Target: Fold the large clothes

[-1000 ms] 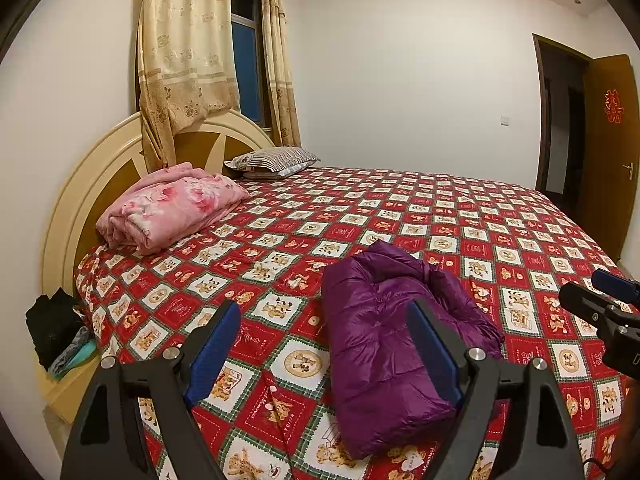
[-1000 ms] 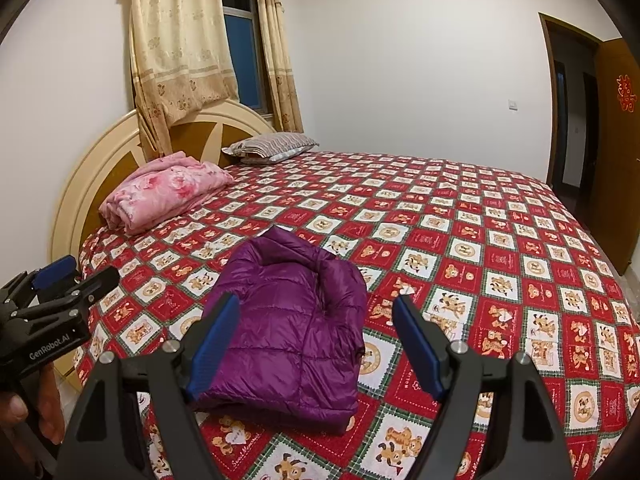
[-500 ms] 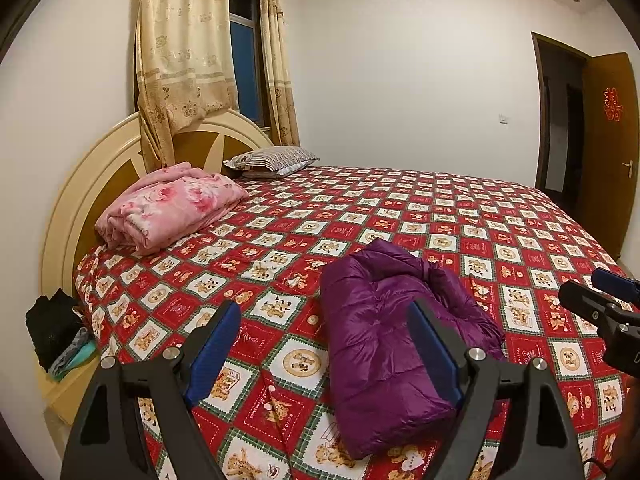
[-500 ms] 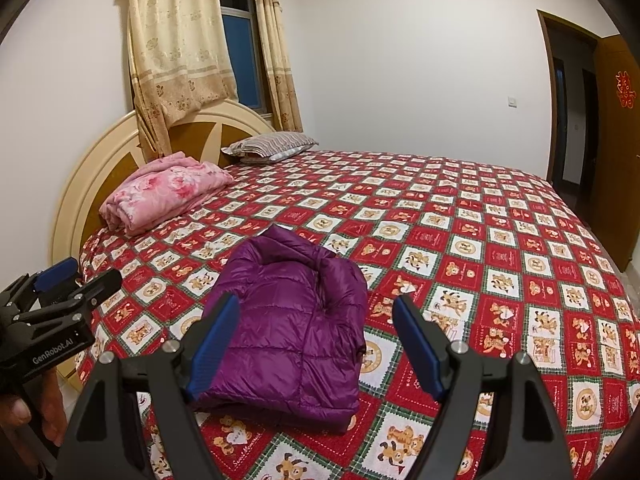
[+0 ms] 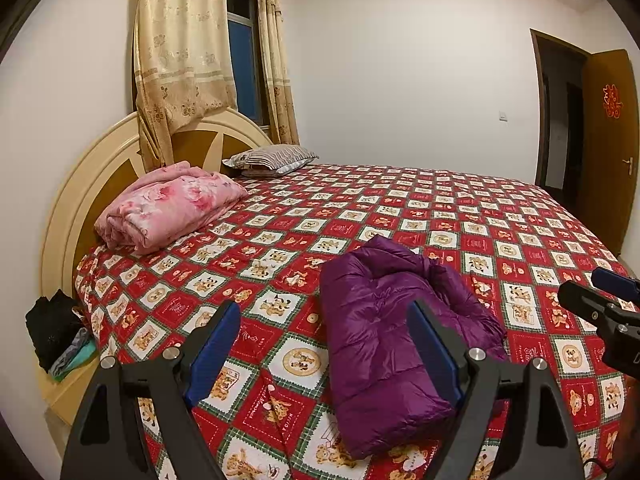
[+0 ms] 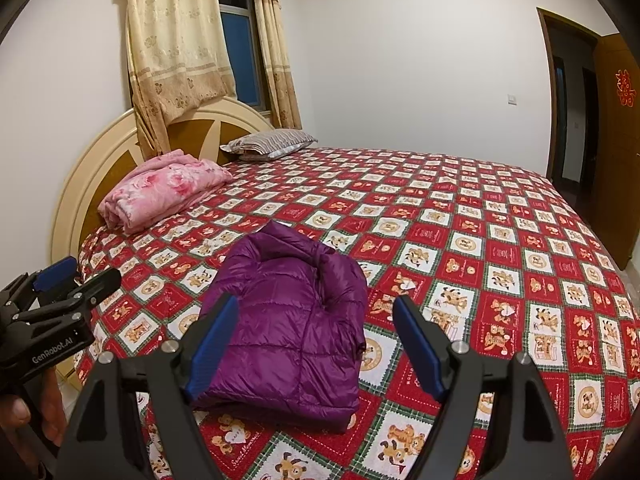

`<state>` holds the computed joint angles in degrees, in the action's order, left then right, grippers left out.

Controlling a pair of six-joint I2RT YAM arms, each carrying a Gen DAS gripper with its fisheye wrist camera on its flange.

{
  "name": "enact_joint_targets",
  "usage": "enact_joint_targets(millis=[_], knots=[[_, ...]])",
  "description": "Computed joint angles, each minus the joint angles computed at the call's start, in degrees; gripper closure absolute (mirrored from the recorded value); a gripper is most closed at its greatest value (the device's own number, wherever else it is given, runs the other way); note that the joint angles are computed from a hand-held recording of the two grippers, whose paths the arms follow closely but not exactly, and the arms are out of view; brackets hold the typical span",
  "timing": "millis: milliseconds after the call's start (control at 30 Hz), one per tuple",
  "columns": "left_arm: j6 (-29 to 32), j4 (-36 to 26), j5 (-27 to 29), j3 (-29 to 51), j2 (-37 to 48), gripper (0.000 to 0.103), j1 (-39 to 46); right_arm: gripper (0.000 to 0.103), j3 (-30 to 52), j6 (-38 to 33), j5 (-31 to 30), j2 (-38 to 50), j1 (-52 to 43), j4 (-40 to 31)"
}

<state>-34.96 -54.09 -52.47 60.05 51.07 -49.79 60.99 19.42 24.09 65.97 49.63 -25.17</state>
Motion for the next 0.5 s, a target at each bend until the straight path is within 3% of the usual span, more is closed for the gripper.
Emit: enact_joint_targets(millis=[500], knots=[[4.0,2.2,2.5,-0.5,-0.8,0.018,3.9,0.021,-1.7,-0.2,0.4,-0.5,0.0,2.4]])
